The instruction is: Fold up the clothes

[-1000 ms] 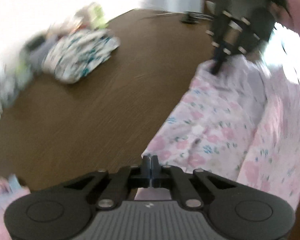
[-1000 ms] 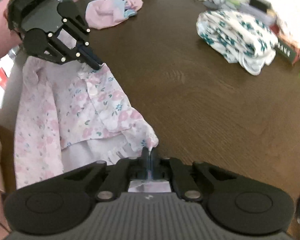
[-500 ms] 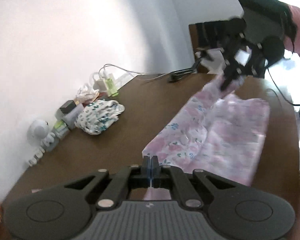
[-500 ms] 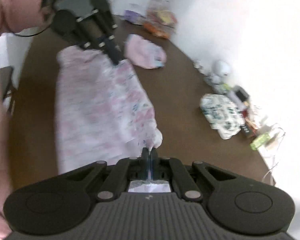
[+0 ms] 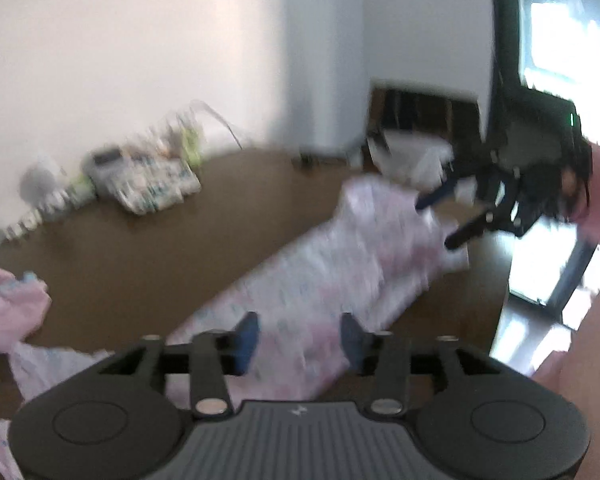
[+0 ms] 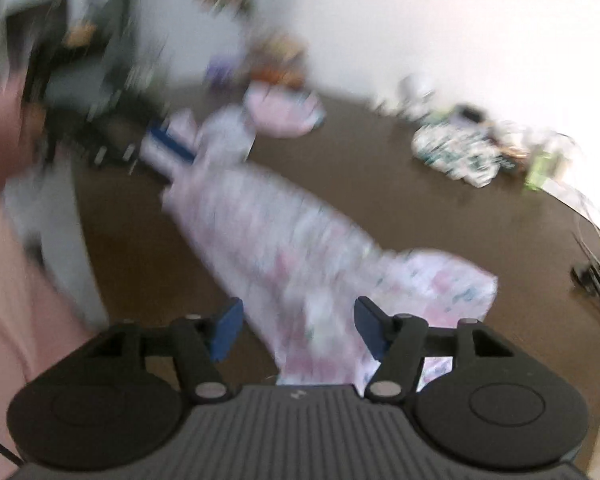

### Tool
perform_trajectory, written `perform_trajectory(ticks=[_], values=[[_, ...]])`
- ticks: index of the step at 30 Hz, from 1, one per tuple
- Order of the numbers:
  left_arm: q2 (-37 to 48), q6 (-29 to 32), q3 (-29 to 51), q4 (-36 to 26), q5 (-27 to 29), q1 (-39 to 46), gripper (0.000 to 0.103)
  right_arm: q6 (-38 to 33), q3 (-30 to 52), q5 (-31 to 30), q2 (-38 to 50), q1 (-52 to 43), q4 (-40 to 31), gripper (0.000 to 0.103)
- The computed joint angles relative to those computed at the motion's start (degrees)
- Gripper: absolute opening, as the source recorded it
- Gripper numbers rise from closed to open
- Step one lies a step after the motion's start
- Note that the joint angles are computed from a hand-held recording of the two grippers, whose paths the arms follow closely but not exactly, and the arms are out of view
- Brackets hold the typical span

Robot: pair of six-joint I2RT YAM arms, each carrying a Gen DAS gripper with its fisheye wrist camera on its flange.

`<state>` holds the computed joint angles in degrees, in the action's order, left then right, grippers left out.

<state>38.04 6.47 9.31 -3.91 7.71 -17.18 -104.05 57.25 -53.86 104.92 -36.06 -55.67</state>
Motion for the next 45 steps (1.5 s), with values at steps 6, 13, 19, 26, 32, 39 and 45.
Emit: perform_trajectory(ticks=[6,13,19,26,32,39,45], values=[[22.61,-5.55,5.2,15.97,-6.99,-6.3,0.037,42.3,-10.08,-5.66,-5.08,7.27,30.96,0.06],[37.59,-8.82,7.33,17.38,-15.34,-14.0,0.012,60.22,-28.42,9.29,-5.36,12.72,70.64,0.059],[38.63,-10.0,4.77,22.16,-14.99,-13.52,0.012,61.47,-26.97,5.81,-1.85,6.17,70.49,0.059],[28.15,-8.28,3.35,20.5,-12.69,-14.54,0.047,29.48,-17.56,-5.09,-5.85,-4.37,35.89,0.062],[40.05,0.23,14.79,17.77,-10.56,-19.74,0.053,8.71,-22.52,7.32,-17.0,2.86,35.07,0.063],[55.16,3.94,24.88,15.18,-15.39,-23.55,0.003,6.64,-26.81,15.63,-21.08,11.98,41.19,0.062],[48.6,3.78,17.23,23.42,-19.74,-25.41,0.001,9.58,-34.31,22.27,-24.84,18.07,54.05,0.054]])
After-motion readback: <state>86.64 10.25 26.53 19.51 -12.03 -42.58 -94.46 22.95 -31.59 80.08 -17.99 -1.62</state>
